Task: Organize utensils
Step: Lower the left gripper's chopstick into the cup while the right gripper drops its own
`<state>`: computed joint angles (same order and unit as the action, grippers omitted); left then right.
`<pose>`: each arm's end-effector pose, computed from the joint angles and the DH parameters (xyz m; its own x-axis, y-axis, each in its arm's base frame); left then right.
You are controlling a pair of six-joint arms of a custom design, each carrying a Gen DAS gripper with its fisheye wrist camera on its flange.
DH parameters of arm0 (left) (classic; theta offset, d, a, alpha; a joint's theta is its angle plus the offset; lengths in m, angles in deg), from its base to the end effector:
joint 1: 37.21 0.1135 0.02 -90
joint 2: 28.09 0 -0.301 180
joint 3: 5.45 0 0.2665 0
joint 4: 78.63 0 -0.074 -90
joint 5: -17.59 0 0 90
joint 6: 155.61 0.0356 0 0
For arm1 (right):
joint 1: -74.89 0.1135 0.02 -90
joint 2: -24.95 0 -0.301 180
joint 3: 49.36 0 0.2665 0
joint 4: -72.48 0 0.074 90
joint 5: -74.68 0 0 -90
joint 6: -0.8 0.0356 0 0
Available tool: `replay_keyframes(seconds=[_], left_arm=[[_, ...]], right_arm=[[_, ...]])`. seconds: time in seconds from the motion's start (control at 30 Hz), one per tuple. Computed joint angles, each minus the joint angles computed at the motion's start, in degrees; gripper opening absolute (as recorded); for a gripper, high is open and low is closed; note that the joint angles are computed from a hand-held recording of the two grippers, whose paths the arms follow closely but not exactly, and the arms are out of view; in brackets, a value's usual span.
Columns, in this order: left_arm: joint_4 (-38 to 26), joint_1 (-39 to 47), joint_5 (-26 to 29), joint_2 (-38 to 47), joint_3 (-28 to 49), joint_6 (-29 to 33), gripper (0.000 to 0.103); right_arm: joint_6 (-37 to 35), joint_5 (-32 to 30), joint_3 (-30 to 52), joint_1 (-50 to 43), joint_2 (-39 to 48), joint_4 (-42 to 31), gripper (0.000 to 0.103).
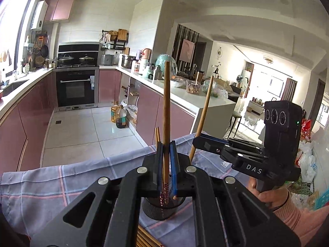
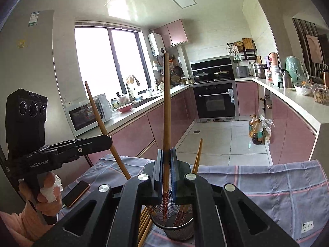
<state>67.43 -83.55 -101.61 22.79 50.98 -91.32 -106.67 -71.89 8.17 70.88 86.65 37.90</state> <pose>0.1422 -0.1239 0.3228 -0.4412 -0.0862 -0.8933 0.1596 0.9720 -0.1726 0.2176 0.0145 0.3006 -0.4122 -0.1369 -0.9007 -0.7700 0.5808 0.2641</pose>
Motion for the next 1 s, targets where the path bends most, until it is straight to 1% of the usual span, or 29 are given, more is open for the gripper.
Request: replay_keyframes(seconds=[0.07,0.13,0.27,0.43,0.53,0.67,0.83,0.9,0.93,0.97,1.0], left_arm=[[0.20,1.99,2.38,2.54,-0.23,-0.13,0.007],[0.60,4.04,5.43,4.78,-0.80,0.25,0.007],[1.67,6.81,9.71,7.65,-2.28,0.74,0.007],[2.25,9.02,12.53,11.68,-2.62,1.15,0.007],[2.79,10.56,14.45,12.13,-3.08,1.90,0.007],[3.03,12.47,15.81,14.33,-1.78,2.10,0.007],[3.87,13.65,16.52,15.71,-1.34,1.80,0.008],[4.29,13.10,16.03,15.11,-1.89,1.20,0.011],[4.49,13.05,15.63,14.73,-2.24,1.03,0.012],[4.55,12.59,14.76,14.05,-2.72,0.67,0.014],[4.49,12.13,13.78,13.06,-3.25,0.26,0.014]], right_arm=[[0.01,1.99,-0.62,1.59,1.26,0.75,0.006],[-0.55,3.67,-1.14,2.93,2.17,0.27,0.006],[-2.59,6.86,-2.08,5.34,3.93,-1.15,0.006],[-2.96,11.22,-2.86,8.30,5.70,-1.80,0.006],[-1.74,13.44,-2.85,9.58,7.29,-1.10,0.006],[0.05,15.02,-3.02,10.47,9.02,0.78,0.006],[0.66,14.72,-2.29,9.80,11.00,1.82,0.008],[0.75,14.70,-2.73,9.58,10.22,2.02,0.008],[0.86,14.76,-3.03,9.42,9.71,2.31,0.011],[1.06,14.61,-3.21,9.31,9.35,2.51,0.019],[1.06,14.21,-3.40,9.06,8.90,2.50,0.022]])
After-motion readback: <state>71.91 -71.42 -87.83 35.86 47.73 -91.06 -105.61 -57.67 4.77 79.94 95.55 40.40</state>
